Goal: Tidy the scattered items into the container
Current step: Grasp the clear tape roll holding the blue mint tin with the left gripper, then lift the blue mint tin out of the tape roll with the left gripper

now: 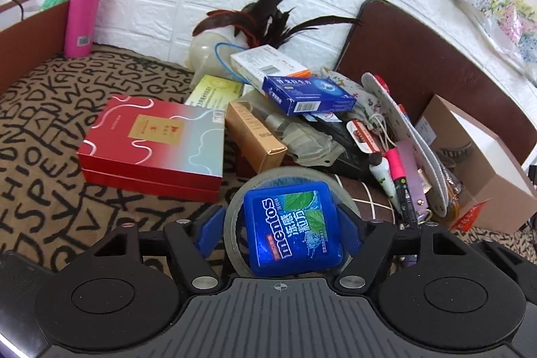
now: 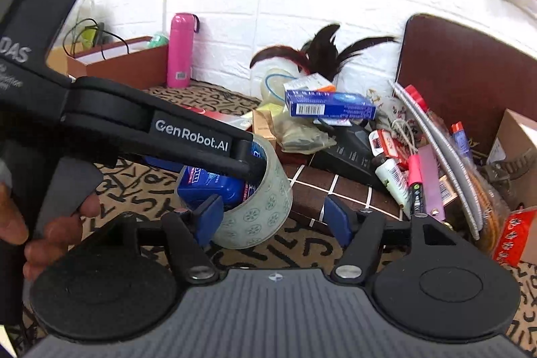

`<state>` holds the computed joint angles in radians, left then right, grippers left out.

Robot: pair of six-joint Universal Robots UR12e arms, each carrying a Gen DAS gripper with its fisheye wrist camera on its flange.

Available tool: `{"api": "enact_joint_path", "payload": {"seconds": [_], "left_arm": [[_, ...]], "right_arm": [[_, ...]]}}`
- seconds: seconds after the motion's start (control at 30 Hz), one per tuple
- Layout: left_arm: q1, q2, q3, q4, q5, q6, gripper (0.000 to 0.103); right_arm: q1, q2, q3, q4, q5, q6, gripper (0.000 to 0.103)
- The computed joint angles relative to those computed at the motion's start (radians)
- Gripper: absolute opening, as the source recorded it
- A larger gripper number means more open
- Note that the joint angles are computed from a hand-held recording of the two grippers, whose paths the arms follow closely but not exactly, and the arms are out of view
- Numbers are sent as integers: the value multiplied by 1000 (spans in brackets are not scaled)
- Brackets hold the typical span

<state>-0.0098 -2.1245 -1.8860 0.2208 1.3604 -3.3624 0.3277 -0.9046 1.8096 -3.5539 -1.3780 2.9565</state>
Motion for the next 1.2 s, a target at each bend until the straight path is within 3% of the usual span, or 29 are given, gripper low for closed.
{"api": "enact_joint_path", "payload": {"seconds": [0.13, 0.27, 0.37, 0.4, 0.47, 0.5, 0.53, 0.57, 0.63, 0.67, 0.7, 0.73, 0.83, 1.07, 1.2], "left_arm": [[4, 17, -15, 10, -37, -9, 71], [1, 34, -22, 10, -71, -20, 71], [-3, 44, -46, 118, -76, -21, 70], [-8, 46, -43, 116, -62, 3, 70], [-30, 38, -8, -11, 19, 40, 70], [-33, 33, 2, -56, 28, 28, 70], [-27, 41, -3, -59, -5, 11, 59], [-13, 57, -19, -21, -79, 2, 16], [-7, 70, -45, 124, -121, -4, 42], [-16, 72, -44, 145, -80, 22, 69], [-32, 70, -36, 125, -13, 59, 77], [-38, 70, -29, 73, 13, 77, 74], [-28, 62, -29, -7, -26, 55, 73], [-16, 51, -46, -50, -8, 4, 74], [-25, 47, -44, -65, 29, 35, 76]], "right_arm": [[-11, -23, 45, -54, -3, 12, 79], [-26, -41, 72, -58, -19, 45, 79], [-39, -50, 88, -61, 2, 75, 80], [-41, -51, 92, -66, 0, 73, 81], [-42, -52, 97, -65, -16, 69, 81], [-43, -54, 99, -53, -21, 76, 81], [-46, -57, 101, -43, -19, 88, 81], [-50, -60, 106, -42, -9, 98, 81], [-58, -60, 117, -63, 4, 96, 81], [-58, -61, 119, -55, -6, 87, 82], [-56, -65, 118, -31, -20, 84, 82], [-56, -67, 116, -15, -27, 91, 82], [-69, -67, 127, -47, 18, 117, 82], [-64, -67, 129, -27, 34, 90, 81], [-60, -62, 119, -23, 36, 91, 81]]}}
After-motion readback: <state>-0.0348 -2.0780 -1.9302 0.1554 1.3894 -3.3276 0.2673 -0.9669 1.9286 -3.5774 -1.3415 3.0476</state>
